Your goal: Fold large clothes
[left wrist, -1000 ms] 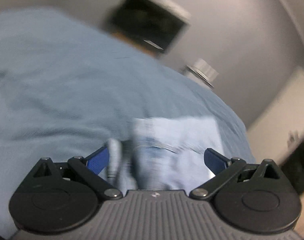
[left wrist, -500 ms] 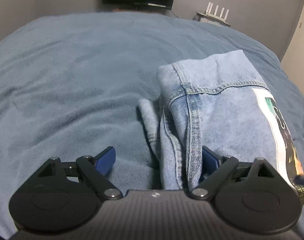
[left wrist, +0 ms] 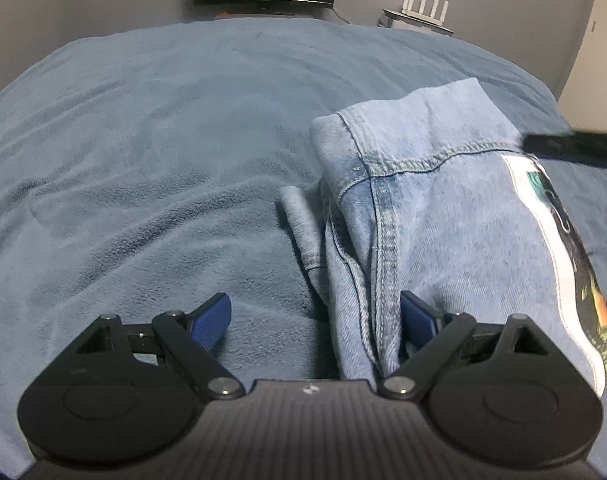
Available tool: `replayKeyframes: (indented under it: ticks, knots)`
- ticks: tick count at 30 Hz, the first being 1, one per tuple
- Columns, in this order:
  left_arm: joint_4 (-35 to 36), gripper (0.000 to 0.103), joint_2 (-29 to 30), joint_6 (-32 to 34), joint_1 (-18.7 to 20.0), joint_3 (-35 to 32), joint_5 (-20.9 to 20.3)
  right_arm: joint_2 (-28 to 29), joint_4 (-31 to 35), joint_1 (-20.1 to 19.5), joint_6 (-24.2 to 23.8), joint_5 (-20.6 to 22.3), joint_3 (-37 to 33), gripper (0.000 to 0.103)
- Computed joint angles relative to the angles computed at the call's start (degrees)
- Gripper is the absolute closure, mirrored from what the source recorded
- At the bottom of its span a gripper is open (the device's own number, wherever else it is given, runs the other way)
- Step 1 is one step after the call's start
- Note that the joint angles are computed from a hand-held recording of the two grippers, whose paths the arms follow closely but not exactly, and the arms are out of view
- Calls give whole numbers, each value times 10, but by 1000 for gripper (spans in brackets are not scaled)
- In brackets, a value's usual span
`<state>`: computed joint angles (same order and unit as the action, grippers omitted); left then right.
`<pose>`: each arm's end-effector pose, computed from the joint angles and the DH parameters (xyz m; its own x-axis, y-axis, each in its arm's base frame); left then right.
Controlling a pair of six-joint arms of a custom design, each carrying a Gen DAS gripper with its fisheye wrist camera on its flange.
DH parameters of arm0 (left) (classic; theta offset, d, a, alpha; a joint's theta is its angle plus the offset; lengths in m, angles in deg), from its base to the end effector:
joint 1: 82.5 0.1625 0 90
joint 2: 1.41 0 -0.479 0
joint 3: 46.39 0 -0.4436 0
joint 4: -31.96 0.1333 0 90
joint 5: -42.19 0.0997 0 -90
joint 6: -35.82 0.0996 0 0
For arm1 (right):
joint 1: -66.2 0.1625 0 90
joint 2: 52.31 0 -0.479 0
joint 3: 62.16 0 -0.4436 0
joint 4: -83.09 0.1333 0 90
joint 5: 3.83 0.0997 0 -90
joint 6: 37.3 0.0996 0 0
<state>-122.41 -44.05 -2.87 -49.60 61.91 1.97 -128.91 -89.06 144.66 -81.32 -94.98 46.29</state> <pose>-0.4181 -0.5198 0.0163 -0.7872 0.0910 -0.6099 0.4450 0.7686 -0.4596 0.0030 -0.6417 0.4075 -0.7910 -0.2802 0.5439 -0.5867 0.5996 -0.5444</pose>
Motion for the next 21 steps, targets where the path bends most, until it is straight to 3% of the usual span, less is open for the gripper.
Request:
replayKeyframes:
  ticks: [3, 8, 15, 19, 21]
  knots:
    - [-4, 13, -4, 13, 4, 2, -12, 38, -8, 1, 5, -3, -24, 70]
    - [1, 13, -5, 32, 9, -2, -21, 98, -11, 14, -16, -41, -73, 61]
    - [-5, 7, 2, 54, 14, -11, -22, 161, 41, 24, -27, -92, -152, 57]
    - [-3, 7, 1, 59, 13, -7, -15, 153, 10, 12, 26, -8, -155, 61]
    - [2, 7, 1, 57, 11, -6, -10, 159, -29, 11, 43, -2, -158, 66]
